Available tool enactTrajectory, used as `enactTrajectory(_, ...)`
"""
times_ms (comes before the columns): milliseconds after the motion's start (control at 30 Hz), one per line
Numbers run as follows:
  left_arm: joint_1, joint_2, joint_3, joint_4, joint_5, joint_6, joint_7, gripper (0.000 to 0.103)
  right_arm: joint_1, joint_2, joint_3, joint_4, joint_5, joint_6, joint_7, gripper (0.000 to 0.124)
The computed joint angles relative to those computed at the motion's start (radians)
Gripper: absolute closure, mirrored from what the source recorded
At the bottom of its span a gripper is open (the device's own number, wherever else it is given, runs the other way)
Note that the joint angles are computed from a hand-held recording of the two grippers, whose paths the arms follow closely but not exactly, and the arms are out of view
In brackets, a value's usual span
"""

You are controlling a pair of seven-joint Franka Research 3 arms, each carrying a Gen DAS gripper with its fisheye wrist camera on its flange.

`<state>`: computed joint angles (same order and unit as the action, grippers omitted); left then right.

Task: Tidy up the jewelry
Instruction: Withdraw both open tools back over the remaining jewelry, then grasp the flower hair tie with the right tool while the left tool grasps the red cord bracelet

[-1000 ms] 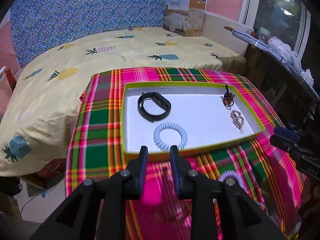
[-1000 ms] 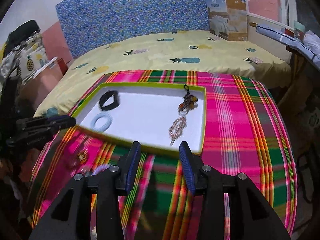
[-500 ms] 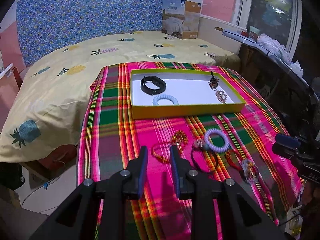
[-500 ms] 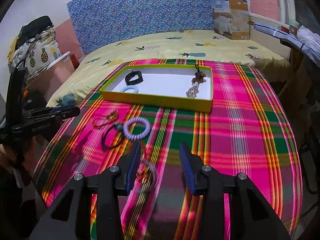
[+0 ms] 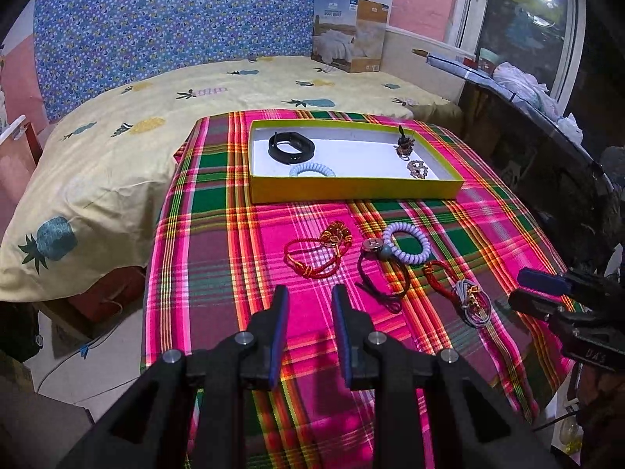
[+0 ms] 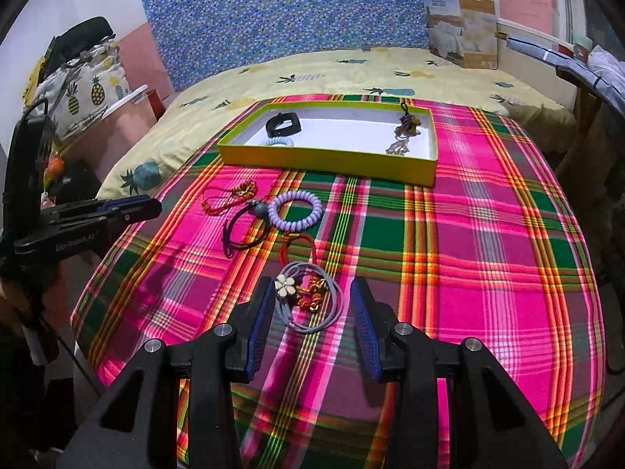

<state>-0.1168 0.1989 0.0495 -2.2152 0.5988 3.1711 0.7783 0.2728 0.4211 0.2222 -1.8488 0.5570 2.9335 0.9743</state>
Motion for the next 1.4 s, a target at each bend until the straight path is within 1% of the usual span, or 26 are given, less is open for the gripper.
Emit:
enactTrajectory(300, 0.029, 0.013, -0.032, 0.0, -0.048, -0.005, 0.036, 0.08, 0.017, 0.019, -0.004, 0.003, -0.024, -0.028, -0.017, 0.083)
enactTrajectory(567, 0.047, 0.025, -0.049, 0.005, -0.099, -0.011, 0.072, 0.08, 0.034, 0.047, -0.039, 0.03, -0.062, -0.019, 0.051, 0.083)
enactTrajectory(633, 0.05, 0.029, -0.051, 0.007, -0.11, -0.013, 0.079, 0.08, 0.025, 0.044, -0.027, 0.027, -0.065, -0.015, 0.043, 0.083)
enactTrajectory(700, 0.057, 0.035, -0.059, 0.011, -0.124, -0.016, 0.089, 0.08, 0.006, 0.039, 0.006, 0.021, -0.052, -0.005, 0.0, 0.083)
enactTrajectory(767, 0.066, 0.039, -0.07, 0.016, -0.14, -0.02, 0.102, 0.08, 0.01, 0.045, 0.015, 0.028, -0.055, -0.008, -0.022, 0.083)
enactTrajectory(833, 0.069, 0.043, -0.076, 0.019, -0.151, -0.022, 0.114, 0.08, 0.026, 0.06, 0.003, 0.047, -0.07, -0.023, -0.017, 0.091)
enactTrajectory(867, 0.071, 0.044, -0.079, 0.02, -0.156, -0.022, 0.12, 0.08, 0.034, 0.071, -0.003, 0.06, -0.077, -0.032, -0.012, 0.092)
enactTrajectory(967, 0.082, 0.049, -0.093, 0.024, -0.175, -0.025, 0.142, 0.08, 0.058, 0.099, -0.028, 0.094, -0.107, -0.048, 0.013, 0.1)
enactTrajectory(1000, 0.086, 0.053, -0.098, 0.028, -0.183, -0.027, 0.15, 0.08, 0.07, 0.106, -0.04, 0.099, -0.121, -0.04, 0.026, 0.102)
enactTrajectory(1033, 0.092, 0.057, -0.105, 0.033, -0.192, -0.03, 0.159, 0.08, 0.083, 0.11, -0.056, 0.104, -0.139, -0.037, 0.044, 0.108)
enactTrajectory(1067, 0.101, 0.062, -0.115, 0.038, -0.203, -0.032, 0.171, 0.08, 0.086, 0.113, -0.06, 0.108, -0.148, -0.035, 0.055, 0.108)
enactTrajectory(1167, 0.126, 0.077, -0.146, 0.055, -0.239, -0.04, 0.209, 0.08, 0.071, 0.113, -0.047, 0.107, -0.149, -0.033, 0.059, 0.108)
enactTrajectory(1300, 0.135, 0.1, -0.16, 0.083, -0.272, -0.051, 0.241, 0.08, 0.044, 0.091, -0.017, 0.083, -0.128, -0.01, 0.044, 0.108)
enactTrajectory(1333, 0.135, 0.103, -0.16, 0.086, -0.277, -0.051, 0.246, 0.08, 0.029, 0.08, 0.001, 0.072, -0.111, 0.003, 0.03, 0.108)
enactTrajectory(1400, 0.127, 0.112, -0.152, 0.099, -0.282, -0.054, 0.25, 0.08, -0.033, 0.053, 0.077, 0.041, -0.038, 0.054, -0.044, 0.108)
